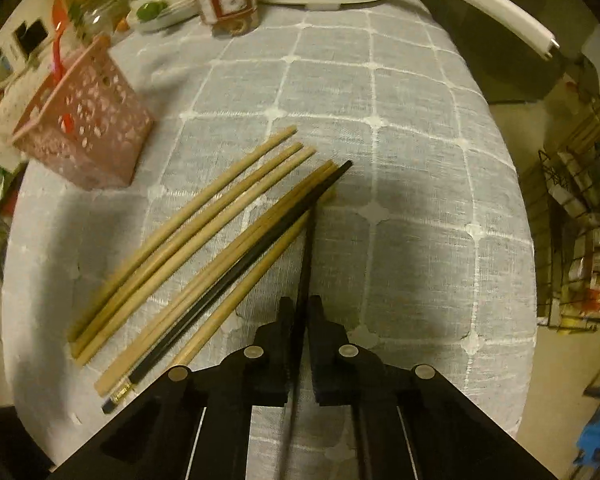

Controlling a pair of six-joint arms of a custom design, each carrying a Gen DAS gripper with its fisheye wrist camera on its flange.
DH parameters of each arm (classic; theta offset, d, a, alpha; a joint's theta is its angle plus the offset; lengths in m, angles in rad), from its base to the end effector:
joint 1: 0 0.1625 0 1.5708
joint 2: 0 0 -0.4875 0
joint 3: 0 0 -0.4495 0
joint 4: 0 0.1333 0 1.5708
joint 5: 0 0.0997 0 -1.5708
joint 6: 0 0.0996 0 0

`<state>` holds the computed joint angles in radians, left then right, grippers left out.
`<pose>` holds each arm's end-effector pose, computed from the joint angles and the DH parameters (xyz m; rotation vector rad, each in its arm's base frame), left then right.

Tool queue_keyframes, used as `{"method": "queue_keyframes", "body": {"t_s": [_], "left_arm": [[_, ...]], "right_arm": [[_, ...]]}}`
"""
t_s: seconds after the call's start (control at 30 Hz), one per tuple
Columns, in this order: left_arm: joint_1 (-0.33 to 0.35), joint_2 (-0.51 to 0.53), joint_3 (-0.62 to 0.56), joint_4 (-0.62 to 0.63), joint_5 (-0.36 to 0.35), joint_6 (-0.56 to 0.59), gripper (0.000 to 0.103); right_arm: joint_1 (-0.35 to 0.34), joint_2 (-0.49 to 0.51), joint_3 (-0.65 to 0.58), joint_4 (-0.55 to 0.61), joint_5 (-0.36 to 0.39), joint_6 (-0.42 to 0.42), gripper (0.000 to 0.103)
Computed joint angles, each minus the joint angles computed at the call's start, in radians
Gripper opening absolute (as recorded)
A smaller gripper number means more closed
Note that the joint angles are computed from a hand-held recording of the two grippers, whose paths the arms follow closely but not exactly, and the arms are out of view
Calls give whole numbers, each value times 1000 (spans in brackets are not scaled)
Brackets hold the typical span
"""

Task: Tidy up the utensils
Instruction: 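Lift the white spoon with the left tool while the right tool lifts the black chopstick, then lower the white spoon into the pink holder while the right tool inserts the black chopstick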

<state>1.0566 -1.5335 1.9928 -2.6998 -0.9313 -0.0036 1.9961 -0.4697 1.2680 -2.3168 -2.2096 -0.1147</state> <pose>-0.1021 -0.5727 0.4496 0.3522 2.4885 -1.0515 0.4155 -0.7381 -0.0238 0.6882 -2.4056 0.0633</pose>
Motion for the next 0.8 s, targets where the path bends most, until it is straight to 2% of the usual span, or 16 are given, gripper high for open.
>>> {"method": "queue_keyframes", "body": {"t_s": [0.07,0.17,0.37,0.6,0.8], "left_arm": [[-3,-8,8,-48,9,15,5],[-9,-7,13,-159,27,64,5],[8,54,-9,-415,16,225,5],[62,157,-70,-635,-52,340,5],[104,254,-132,-775,-26,379,5]], "right_arm": [[5,-17,31,-65,2,-14,5],[18,-55,77,-175,59,-60,5],[58,-132,182,-405,143,-158,5],[76,-154,188,-512,235,-194,5],[81,-142,146,-535,275,-202,5]]}}
